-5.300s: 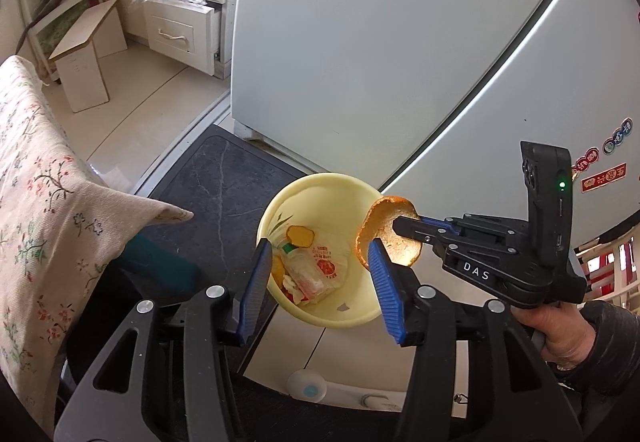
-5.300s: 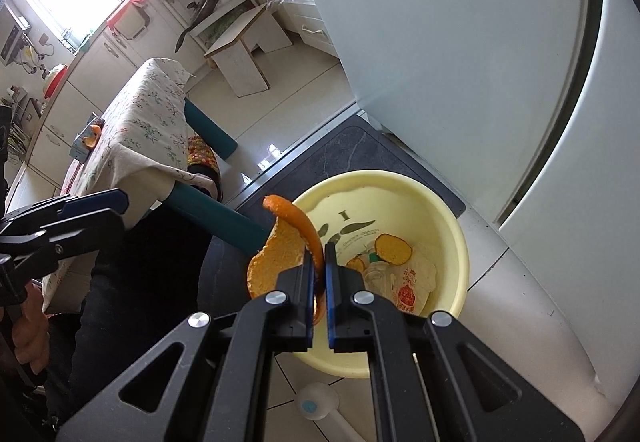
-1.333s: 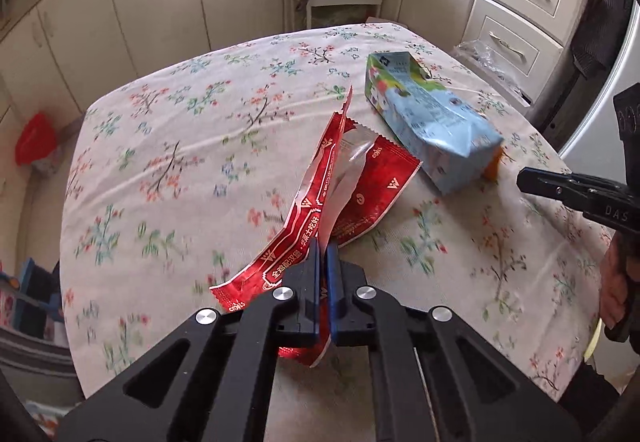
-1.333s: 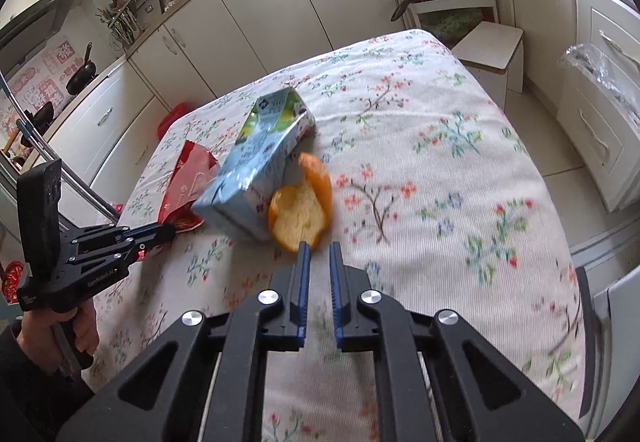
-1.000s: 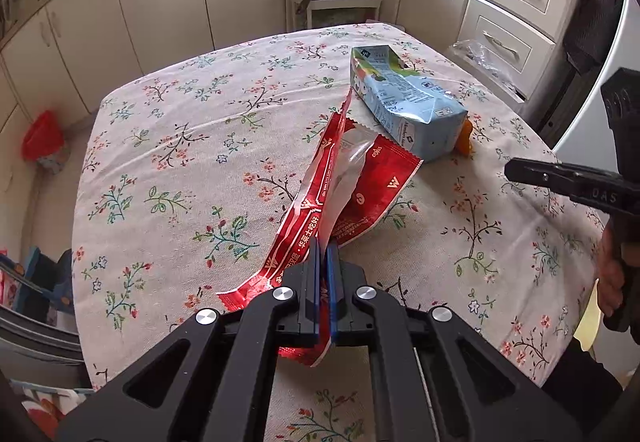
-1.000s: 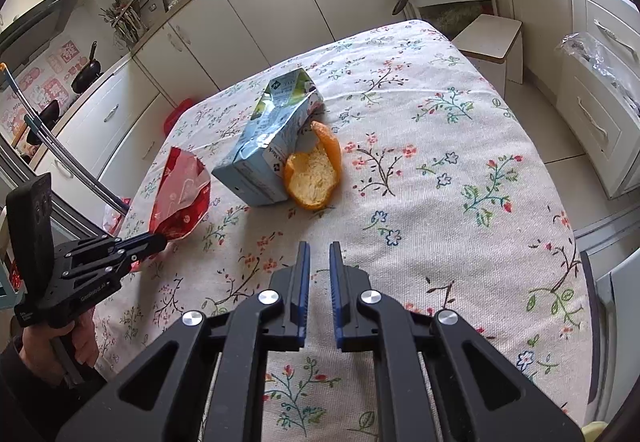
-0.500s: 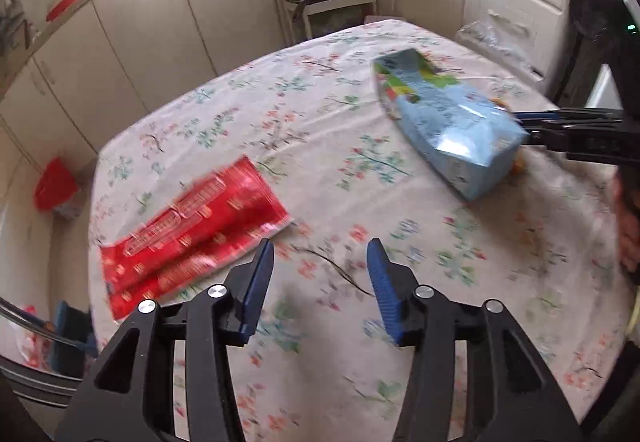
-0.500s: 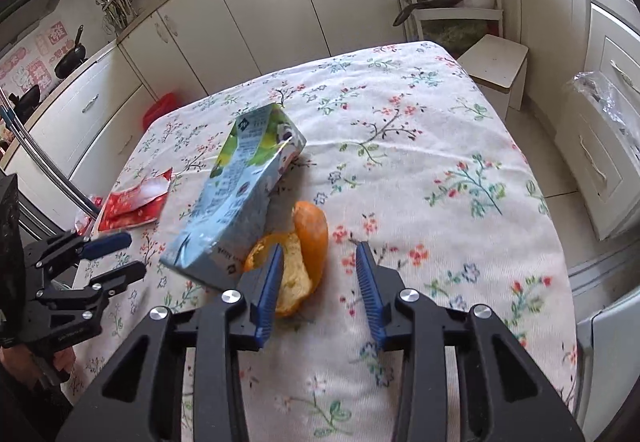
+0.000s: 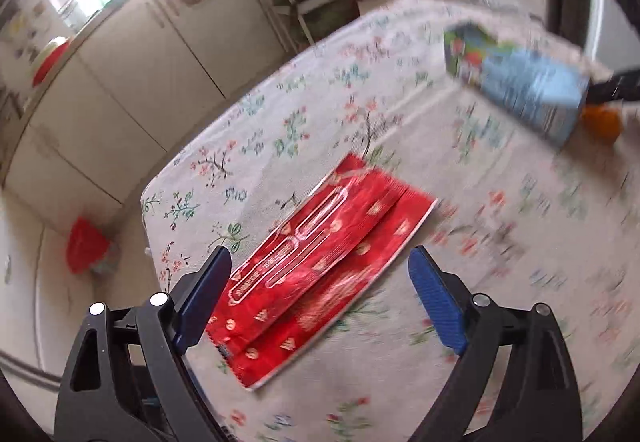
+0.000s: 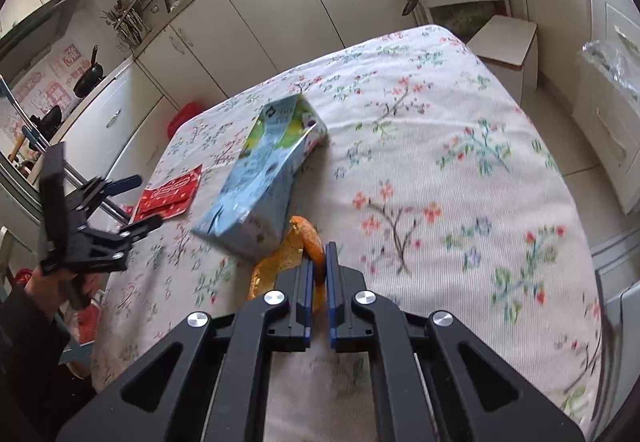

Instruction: Collect trash

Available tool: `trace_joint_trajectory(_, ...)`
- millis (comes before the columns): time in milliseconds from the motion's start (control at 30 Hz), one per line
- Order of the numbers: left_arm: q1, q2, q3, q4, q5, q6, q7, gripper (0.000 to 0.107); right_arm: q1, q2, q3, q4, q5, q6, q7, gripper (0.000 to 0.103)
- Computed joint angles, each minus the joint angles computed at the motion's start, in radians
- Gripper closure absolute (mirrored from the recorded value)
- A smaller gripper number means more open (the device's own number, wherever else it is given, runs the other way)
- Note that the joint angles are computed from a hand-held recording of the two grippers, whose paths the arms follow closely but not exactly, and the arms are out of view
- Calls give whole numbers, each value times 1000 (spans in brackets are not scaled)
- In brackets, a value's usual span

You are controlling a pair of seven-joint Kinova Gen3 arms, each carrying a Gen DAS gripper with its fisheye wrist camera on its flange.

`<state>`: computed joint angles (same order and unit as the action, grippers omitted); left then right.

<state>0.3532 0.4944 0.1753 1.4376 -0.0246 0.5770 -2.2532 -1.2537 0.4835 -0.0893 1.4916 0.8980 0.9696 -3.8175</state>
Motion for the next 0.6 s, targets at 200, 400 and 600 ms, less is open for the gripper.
trace_joint_trajectory(200, -161, 108, 129, -170, 177, 230, -11, 33, 6, -4, -2, 7, -6, -5, -17, 97)
trace_joint_trajectory(400, -95, 90, 43, -184, 243, 294, 14, 105, 1, -7, 1, 16, -1, -7, -33, 97)
trace_joint_trajectory(600, -118, -10, 59, -8, 310, 223, 33, 107, -26, -21, 2, 43, 42, 0, -124, 97)
